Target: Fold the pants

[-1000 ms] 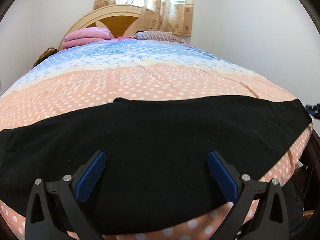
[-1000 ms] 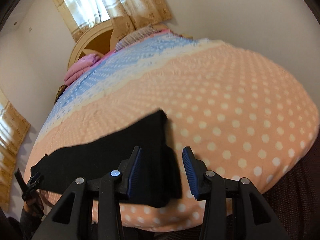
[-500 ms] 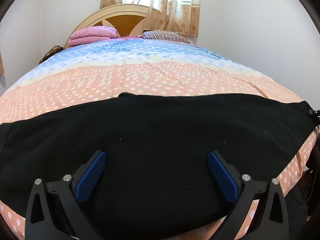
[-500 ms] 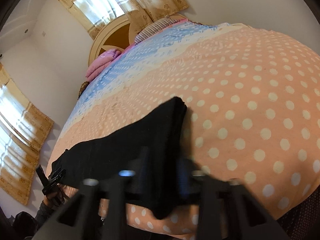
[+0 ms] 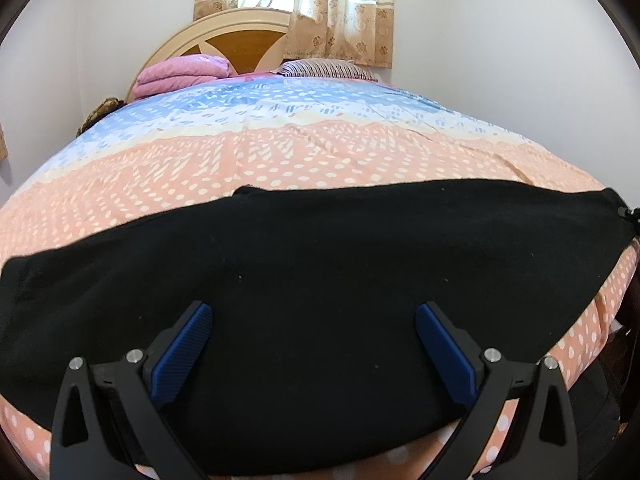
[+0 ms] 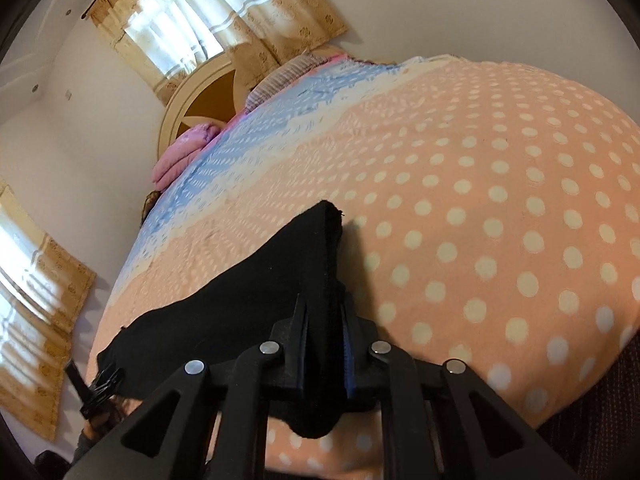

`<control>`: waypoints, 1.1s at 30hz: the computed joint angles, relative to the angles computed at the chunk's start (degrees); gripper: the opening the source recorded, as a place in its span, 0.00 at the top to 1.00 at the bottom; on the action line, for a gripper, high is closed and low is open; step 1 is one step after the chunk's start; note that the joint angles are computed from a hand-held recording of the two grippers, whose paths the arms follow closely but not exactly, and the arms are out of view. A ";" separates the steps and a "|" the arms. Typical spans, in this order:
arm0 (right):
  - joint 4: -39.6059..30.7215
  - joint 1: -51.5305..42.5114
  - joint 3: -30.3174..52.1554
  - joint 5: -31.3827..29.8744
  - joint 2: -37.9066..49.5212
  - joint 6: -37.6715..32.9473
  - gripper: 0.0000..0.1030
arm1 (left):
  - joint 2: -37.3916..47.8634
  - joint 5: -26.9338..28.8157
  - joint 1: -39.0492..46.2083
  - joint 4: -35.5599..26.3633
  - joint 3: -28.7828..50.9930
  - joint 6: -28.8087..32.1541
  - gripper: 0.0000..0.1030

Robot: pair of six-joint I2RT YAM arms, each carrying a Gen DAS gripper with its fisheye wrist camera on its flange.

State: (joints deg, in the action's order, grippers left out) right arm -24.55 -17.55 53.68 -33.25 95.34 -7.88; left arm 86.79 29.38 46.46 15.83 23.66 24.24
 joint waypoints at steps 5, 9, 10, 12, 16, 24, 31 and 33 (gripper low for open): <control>3.70 0.97 -6.93 7.66 -9.83 -0.82 0.51 | -4.73 0.51 -2.43 -0.70 -2.24 0.99 0.00; 5.35 2.00 -11.91 9.69 -13.24 -5.60 0.51 | -3.82 -3.33 -6.64 1.06 -3.11 0.84 0.00; 6.22 2.64 -12.70 10.90 -13.75 -6.28 0.51 | -3.25 -3.66 -7.09 2.01 -3.34 0.45 0.00; 6.67 4.34 -13.33 13.86 -14.66 -6.42 0.51 | -3.09 -3.47 -7.11 2.29 -3.36 -0.19 0.00; 6.16 5.38 -12.58 16.23 -14.27 -6.26 0.51 | -3.50 -3.78 -7.21 1.19 -3.13 -0.16 0.00; 2.56 1.12 -13.80 11.80 -17.21 -7.59 0.51 | -6.68 -4.35 -6.25 -3.19 -3.13 1.80 0.00; 4.99 -0.90 -14.86 6.73 -18.34 -3.30 0.51 | -6.43 -3.89 -3.83 -4.80 -1.90 2.44 0.00; 5.52 -1.26 -15.26 5.31 -19.75 -2.30 0.51 | -6.73 -3.97 -3.52 -4.60 -1.90 2.78 0.00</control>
State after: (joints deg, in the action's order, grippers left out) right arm -19.03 -18.81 38.42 -27.95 75.59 -10.18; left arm 80.06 25.41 42.94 11.23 21.77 27.02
